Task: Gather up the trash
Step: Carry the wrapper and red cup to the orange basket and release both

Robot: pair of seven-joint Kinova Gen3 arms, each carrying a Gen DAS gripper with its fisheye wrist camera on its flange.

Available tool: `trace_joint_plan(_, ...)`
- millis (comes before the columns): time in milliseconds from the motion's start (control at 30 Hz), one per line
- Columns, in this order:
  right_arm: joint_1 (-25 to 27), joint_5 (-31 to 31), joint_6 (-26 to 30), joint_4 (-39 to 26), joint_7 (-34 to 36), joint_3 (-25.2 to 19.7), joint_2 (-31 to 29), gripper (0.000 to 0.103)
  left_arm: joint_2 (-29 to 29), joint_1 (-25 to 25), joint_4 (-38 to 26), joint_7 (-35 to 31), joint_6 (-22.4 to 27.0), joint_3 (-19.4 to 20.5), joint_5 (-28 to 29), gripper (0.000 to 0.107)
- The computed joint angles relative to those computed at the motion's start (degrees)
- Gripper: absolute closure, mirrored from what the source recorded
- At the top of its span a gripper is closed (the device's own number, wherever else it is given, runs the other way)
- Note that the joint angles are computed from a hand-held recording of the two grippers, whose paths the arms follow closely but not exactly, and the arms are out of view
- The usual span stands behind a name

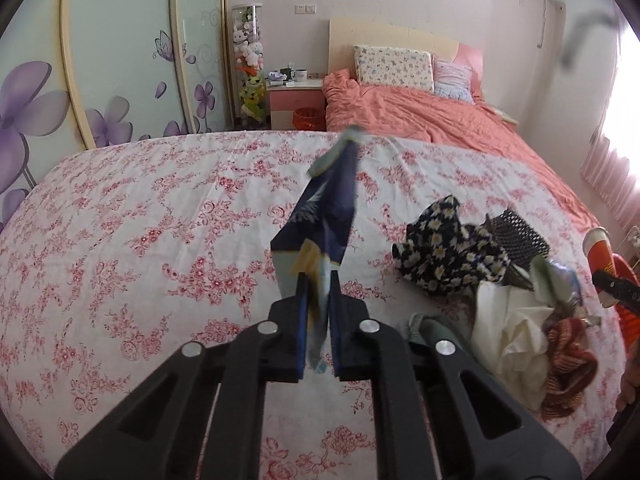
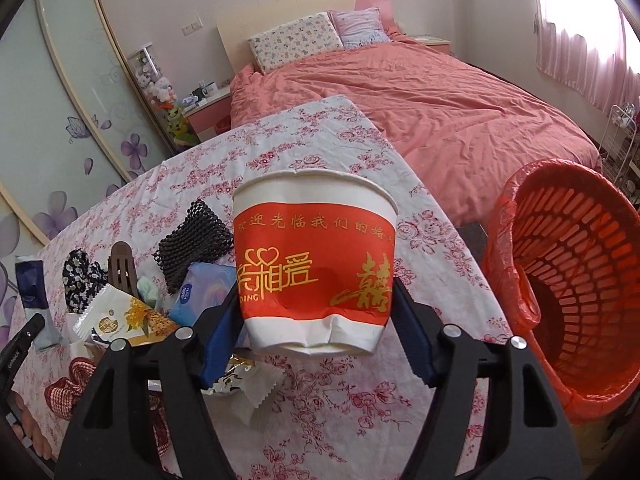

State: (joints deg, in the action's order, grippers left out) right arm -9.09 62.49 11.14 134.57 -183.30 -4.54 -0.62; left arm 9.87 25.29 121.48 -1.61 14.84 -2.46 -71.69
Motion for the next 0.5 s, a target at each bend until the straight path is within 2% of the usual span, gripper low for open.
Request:
trace_joint_plan(100, 0.2, 0.1, 0.3, 0.4, 0.0, -0.4, -1.3, 0.033, -1.7, -0.6, 0.6, -1.2, -0.5, 0.4, 1.0, 0.1)
trace_joint_plan(267, 1.8, -2.4, 1.2, 1.1, 2.7, -2.7, -4.3, 0.033, -4.5, -1.6, 0.9, -3.4, 1.5, 3.3, 2.8, 0.1)
trace_joint_plan(500, 3.9, -10.9, 2.0, 2.7, 11.5, -3.9, -10.4, 0.033, -7.7, -2.6, -0.2, -10.3, 4.0, 9.6, 9.7, 0.1)
